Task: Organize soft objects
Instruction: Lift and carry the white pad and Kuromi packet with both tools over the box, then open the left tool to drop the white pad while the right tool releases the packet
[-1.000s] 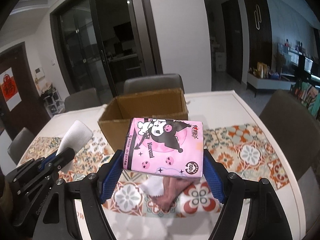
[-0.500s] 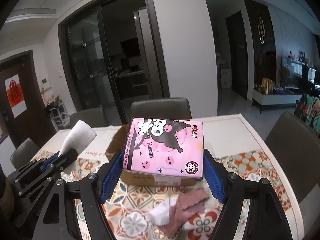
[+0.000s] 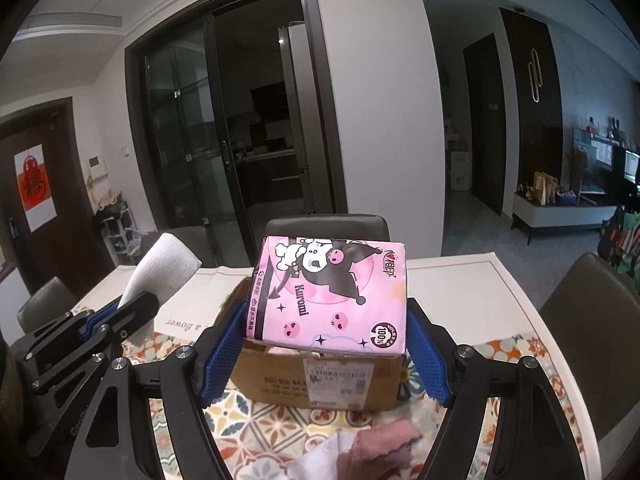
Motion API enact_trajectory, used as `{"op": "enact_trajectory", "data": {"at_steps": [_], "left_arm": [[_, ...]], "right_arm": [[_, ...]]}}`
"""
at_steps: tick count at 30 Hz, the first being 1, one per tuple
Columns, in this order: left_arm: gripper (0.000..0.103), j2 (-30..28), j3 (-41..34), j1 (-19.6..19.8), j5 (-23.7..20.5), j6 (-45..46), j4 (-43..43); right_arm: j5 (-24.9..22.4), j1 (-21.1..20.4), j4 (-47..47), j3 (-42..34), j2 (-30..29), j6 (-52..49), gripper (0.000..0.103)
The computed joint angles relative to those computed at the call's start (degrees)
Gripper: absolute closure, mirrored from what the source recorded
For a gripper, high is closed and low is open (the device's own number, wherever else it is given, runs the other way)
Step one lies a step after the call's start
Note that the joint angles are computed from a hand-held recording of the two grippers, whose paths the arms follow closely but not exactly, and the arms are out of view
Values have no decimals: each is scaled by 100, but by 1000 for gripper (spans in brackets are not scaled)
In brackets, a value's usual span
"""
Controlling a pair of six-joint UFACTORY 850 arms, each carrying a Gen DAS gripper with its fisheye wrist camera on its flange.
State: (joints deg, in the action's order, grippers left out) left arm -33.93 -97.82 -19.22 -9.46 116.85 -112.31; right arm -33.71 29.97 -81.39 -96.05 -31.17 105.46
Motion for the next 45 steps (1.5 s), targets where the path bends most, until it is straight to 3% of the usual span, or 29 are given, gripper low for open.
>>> {"op": "enact_trajectory", "data": {"at_steps": [12,22,28,37,41,45], "left_arm": [[94,-717,-944,-18,73,-2718,2696],[94,-1414,-1874,-44,-163,-6174,6106],[94,-1785,-2395,-66,-403,-7482,7420],[92,-2169,-2938,-93,-832,-8370,8302],[71,-2280,-3124,-82,-1017,-8533,8452],[65,-2218,-3029,-92,-971,-8573,8524]], "right_arm": [[311,-259,389,-605,-473,-626,26],[492,-482,1531,-1296,-1027,-1873,26],[526,-604,2366,-1696,-1348,-2726,26],[445,-730,3275,-2214,-1751,-3590,26],[451,-823,4117,-2432,-1892,-4317,25],[500,-832,3977,-2290,-1814,-4119,25]]}}
